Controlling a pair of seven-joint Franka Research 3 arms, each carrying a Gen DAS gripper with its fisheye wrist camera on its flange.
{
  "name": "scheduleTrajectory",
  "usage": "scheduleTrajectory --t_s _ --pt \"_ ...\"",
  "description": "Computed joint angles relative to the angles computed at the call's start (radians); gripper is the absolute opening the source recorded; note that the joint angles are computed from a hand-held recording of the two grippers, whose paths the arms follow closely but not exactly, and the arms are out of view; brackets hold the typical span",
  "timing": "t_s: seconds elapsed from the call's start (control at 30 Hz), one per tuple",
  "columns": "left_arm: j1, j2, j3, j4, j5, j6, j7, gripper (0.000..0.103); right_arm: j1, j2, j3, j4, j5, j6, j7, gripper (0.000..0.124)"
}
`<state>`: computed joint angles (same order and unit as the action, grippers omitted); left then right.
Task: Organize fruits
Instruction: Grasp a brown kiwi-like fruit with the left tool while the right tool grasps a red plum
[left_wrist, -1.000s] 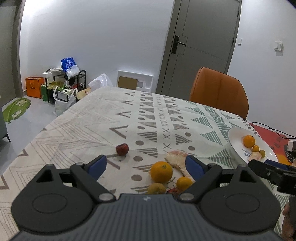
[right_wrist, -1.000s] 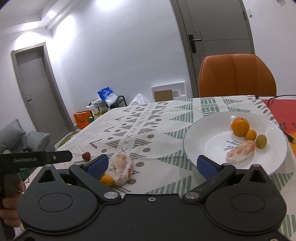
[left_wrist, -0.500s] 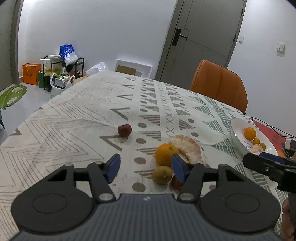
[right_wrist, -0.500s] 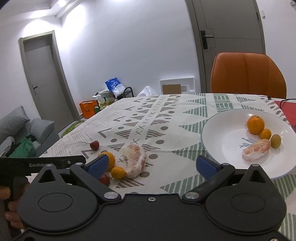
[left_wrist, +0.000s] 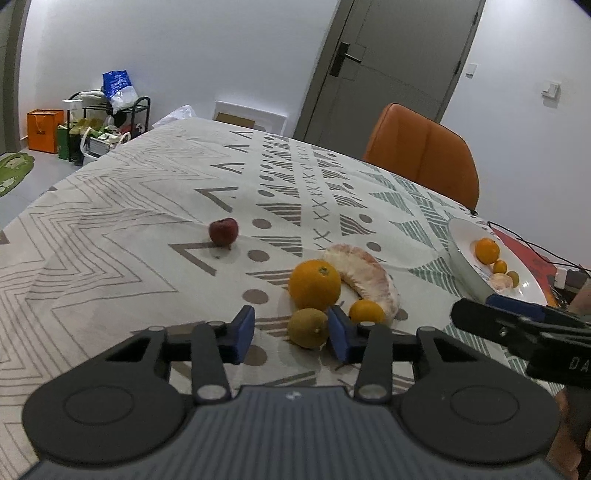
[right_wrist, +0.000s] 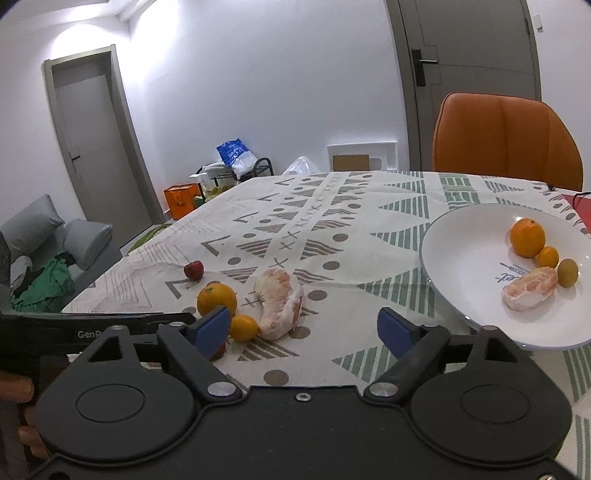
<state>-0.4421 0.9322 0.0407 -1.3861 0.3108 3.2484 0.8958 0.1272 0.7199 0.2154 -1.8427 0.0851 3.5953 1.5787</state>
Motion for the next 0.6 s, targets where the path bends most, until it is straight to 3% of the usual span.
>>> scheduleTrajectory --t_s 0.13,0.3,0.43,0.6 --pt "0.039 0.020 -0.059 0.020 0.010 0.007 0.027 0.038 -0.014 0.007 0.016 0.007 -0.021 -0.017 0.003 0.075" --pt "0.085 0.027 -0.126 0.017 0.021 0.031 0.066 0.023 -0.047 0.024 0.058 0.028 -0.072 -0.047 0.003 0.063" --pt "0.074 0.014 -0.105 0.000 0.000 0.035 0.063 0.023 -0.085 0.041 0.108 0.047 -0.121 -0.077 -0.001 0.051" --pt "0.016 -0.015 -0.008 -0.044 -0.047 0.062 0.027 0.022 -0.114 0.066 0.156 0.076 -0.155 -0.116 -0.020 0.044"
